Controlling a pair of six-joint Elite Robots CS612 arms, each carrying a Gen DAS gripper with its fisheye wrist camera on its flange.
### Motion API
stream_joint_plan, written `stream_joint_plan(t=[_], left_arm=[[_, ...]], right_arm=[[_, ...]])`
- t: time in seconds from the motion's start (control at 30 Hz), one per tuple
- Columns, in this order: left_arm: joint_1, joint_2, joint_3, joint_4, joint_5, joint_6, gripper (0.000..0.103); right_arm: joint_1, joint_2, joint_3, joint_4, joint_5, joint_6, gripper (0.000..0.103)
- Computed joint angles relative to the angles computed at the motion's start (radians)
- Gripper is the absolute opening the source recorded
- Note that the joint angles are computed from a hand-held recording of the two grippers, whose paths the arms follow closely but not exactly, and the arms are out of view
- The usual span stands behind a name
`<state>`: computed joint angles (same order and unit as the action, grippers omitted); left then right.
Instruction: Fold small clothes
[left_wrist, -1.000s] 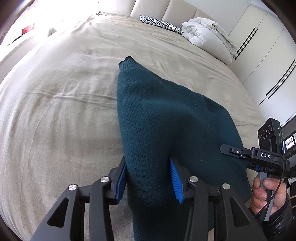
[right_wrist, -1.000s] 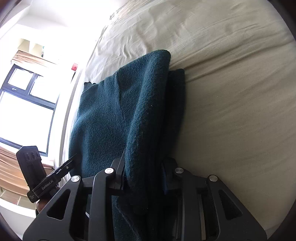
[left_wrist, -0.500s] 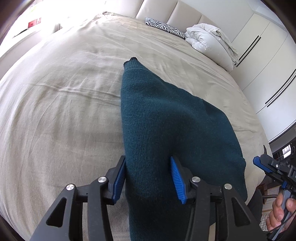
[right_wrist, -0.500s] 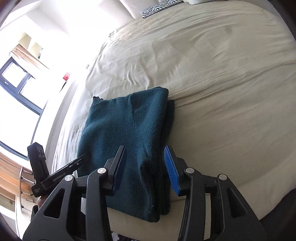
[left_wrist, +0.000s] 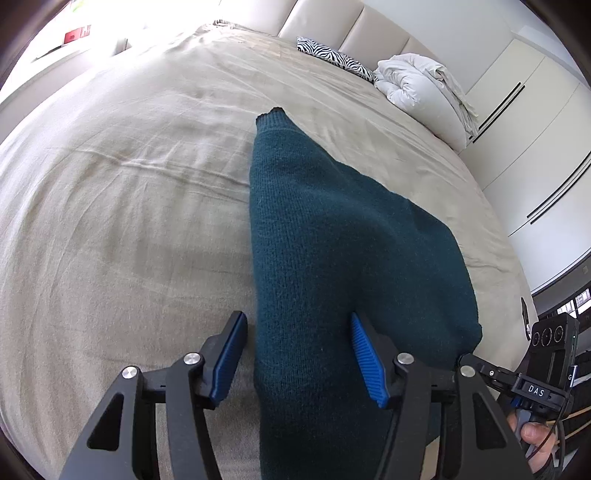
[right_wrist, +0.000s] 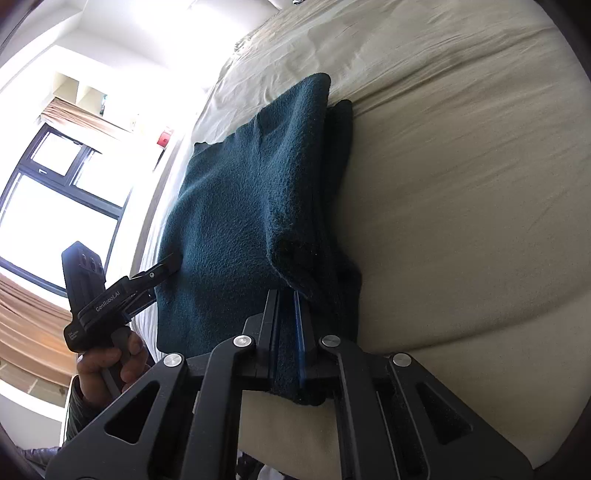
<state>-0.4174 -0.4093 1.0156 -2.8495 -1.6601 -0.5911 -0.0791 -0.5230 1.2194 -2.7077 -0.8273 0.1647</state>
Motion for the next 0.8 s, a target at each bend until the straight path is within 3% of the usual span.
stream_joint_plan(t=[0.1, 0.2, 0.3, 0.33, 0.37, 0.43, 0.5, 0.53, 0.6, 0.63, 0.7, 0.73, 0.8], left_arm=[[-0.007, -0.024, 0.044, -0.045, 0.048, 0.004, 0.06], [-0.026, -0.063, 0.106, -0.11, 0.161, 0.044, 0.062], [-0.061, -0.101, 0.165, -0.2, 0.346, 0.145, 0.085], [-0.074, -0.11, 0.184, -0.249, 0.412, 0.185, 0.097], [-0.088, -0.117, 0.202, -0.308, 0.479, 0.226, 0.103], [-0.108, -0.123, 0.222, -0.428, 0.579, 0.317, 0.103], [-0.123, -0.132, 0.228, -0.475, 0.653, 0.383, 0.103], [-0.13, -0.137, 0.23, -0.489, 0.691, 0.404, 0.103], [-0.14, -0.142, 0.229, -0.544, 0.76, 0.436, 0.103], [-0.144, -0.147, 0.234, -0.578, 0.781, 0.444, 0.103], [-0.142, -0.159, 0.252, -0.646, 0.759, 0.442, 0.103], [-0.141, -0.171, 0.267, -0.65, 0.747, 0.41, 0.103], [-0.139, -0.191, 0.281, -0.6, 0.741, 0.365, 0.103]], right_arm=[[0.006, -0.021, 0.016, -0.028, -0.06, -0.021, 0.005], [0.019, -0.055, 0.045, -0.083, -0.159, -0.044, 0.011], [0.042, -0.094, 0.081, -0.184, -0.317, -0.082, 0.011], [0.049, -0.104, 0.091, -0.222, -0.354, -0.09, 0.011], [0.056, -0.116, 0.105, -0.264, -0.391, -0.103, 0.011], [0.07, -0.133, 0.124, -0.346, -0.451, -0.134, 0.011], [0.082, -0.143, 0.129, -0.413, -0.493, -0.149, 0.013], [0.085, -0.152, 0.137, -0.441, -0.504, -0.154, 0.02], [0.093, -0.161, 0.141, -0.472, -0.527, -0.171, 0.057], [0.098, -0.174, 0.148, -0.483, -0.54, -0.173, 0.084], [0.108, -0.183, 0.175, -0.596, -0.584, -0.152, 0.09], [0.113, -0.182, 0.188, -0.68, -0.612, -0.142, 0.093], [0.121, -0.186, 0.194, -0.739, -0.651, -0.158, 0.099]])
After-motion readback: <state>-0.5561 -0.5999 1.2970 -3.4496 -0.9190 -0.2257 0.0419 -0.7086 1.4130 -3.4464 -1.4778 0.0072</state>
